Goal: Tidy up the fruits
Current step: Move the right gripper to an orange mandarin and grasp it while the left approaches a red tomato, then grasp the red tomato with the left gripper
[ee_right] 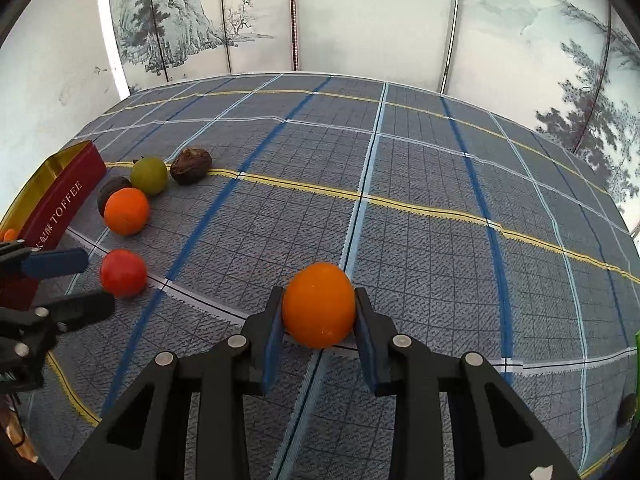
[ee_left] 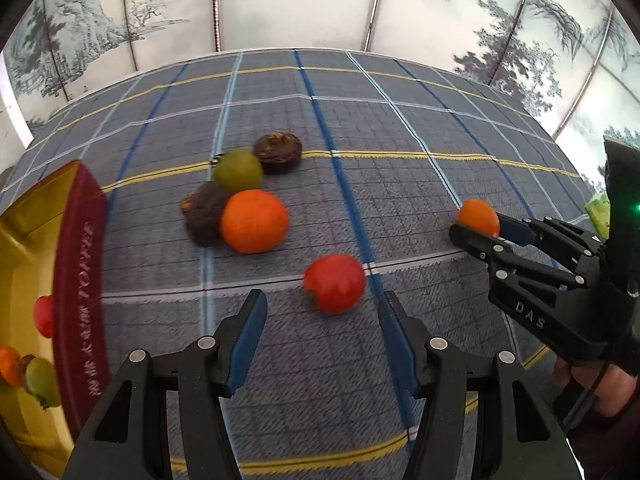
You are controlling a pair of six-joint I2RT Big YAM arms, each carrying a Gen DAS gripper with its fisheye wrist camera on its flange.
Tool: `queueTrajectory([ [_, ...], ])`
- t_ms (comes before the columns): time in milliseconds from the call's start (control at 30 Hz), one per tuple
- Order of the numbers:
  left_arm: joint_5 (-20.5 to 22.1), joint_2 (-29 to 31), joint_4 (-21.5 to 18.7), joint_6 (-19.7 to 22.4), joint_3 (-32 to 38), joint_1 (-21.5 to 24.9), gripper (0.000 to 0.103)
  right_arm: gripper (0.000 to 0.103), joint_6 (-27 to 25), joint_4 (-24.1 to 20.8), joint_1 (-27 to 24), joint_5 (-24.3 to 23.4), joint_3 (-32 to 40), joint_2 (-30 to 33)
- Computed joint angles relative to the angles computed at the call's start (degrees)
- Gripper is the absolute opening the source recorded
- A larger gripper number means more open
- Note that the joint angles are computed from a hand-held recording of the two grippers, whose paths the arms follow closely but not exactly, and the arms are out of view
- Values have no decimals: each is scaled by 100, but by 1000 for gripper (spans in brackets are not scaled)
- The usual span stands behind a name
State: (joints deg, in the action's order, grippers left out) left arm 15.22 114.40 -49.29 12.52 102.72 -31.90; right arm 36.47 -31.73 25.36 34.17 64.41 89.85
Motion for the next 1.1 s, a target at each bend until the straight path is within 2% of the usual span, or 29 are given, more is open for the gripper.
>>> queueTrajectory([
  [200,-64,123,-7,-25,131,-88,54,32,8,71,-5,-66,-23,-5],
  [367,-151,180,6,-48,174,-144,36,33,-9,78,-11,-68,-35,-9],
  [400,-193,177,32,-49,163,-149,36,33,-9,78,-11,-68,-35,-9],
  [867,-187,-208,208,-104,-289,23,35,33,2,59,1,-57,-18,2],
  [1100,-255,-524,422,-366,-526,259,35,33,2,57,2,-57,-15,3],
])
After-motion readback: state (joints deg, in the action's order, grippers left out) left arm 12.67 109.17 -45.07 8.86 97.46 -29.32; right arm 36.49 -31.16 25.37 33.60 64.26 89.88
